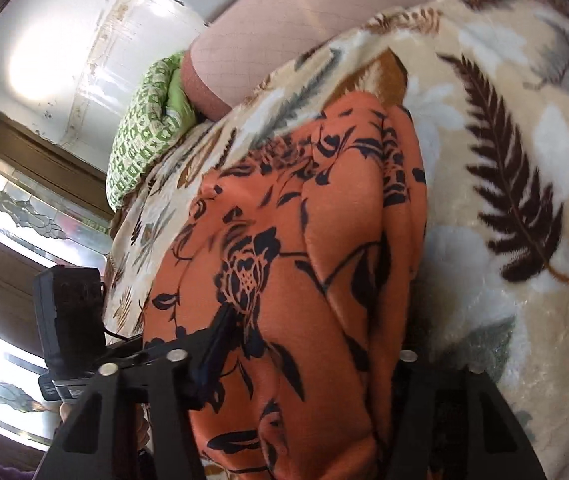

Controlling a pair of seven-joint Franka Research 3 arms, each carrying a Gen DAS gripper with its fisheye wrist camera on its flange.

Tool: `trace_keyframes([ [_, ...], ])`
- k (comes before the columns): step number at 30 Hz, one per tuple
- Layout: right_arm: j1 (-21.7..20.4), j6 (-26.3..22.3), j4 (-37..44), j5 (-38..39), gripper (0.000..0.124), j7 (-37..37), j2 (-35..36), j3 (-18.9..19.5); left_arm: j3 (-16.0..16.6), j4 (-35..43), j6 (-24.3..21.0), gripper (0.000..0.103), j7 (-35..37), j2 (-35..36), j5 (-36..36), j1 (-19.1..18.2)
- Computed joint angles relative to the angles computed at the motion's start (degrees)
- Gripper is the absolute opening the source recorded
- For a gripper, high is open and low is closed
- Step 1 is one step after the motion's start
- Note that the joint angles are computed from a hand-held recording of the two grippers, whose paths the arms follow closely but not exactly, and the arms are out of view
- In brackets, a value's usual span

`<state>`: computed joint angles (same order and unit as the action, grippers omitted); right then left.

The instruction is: Fold small clothes

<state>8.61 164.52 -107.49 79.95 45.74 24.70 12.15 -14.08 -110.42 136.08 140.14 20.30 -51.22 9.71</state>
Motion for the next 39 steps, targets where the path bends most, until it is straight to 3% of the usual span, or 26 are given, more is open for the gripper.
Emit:
trace_keyframes([
  [6,2.29,6.18,-0.26,-0.06,0.042,-2.3,-0.81,0.46,0.06,-1.56,1.62,0.049,2.11,-1.49,-1.48,0.24],
  [16,4.53,11.66,1.26,3.87,0.039,-8.49,-1.4,2.6,2.2,-6.33,4.75,0.046,7.84,-7.05,-6.65,0.81],
  [23,7.05,11.52,6.09,9.71,0.039,-14.89,0.58,3.05,5.63,-10.25,7.05,0.046,11.68,-11.31,-9.7,0.92],
  [32,10.16,10.61,12.07,-1.03,0.039,-5.39,6.12,4.25,9.02,-11.96,8.09,0.046,13.1,-11.88,-9.4,2.89],
  [35,11.44,10.1,13.24,-7.64,0.039,1.15,7.88,3.74,9.32,-11.62,7.78,0.046,11.28,-11.05,-7.28,3.49],
  [39,14.45,7.42,14.07,-18.06,0.039,13.42,9.84,0.11,8.87,-10.74,8.3,0.048,7.14,-9.05,-3.15,3.9],
])
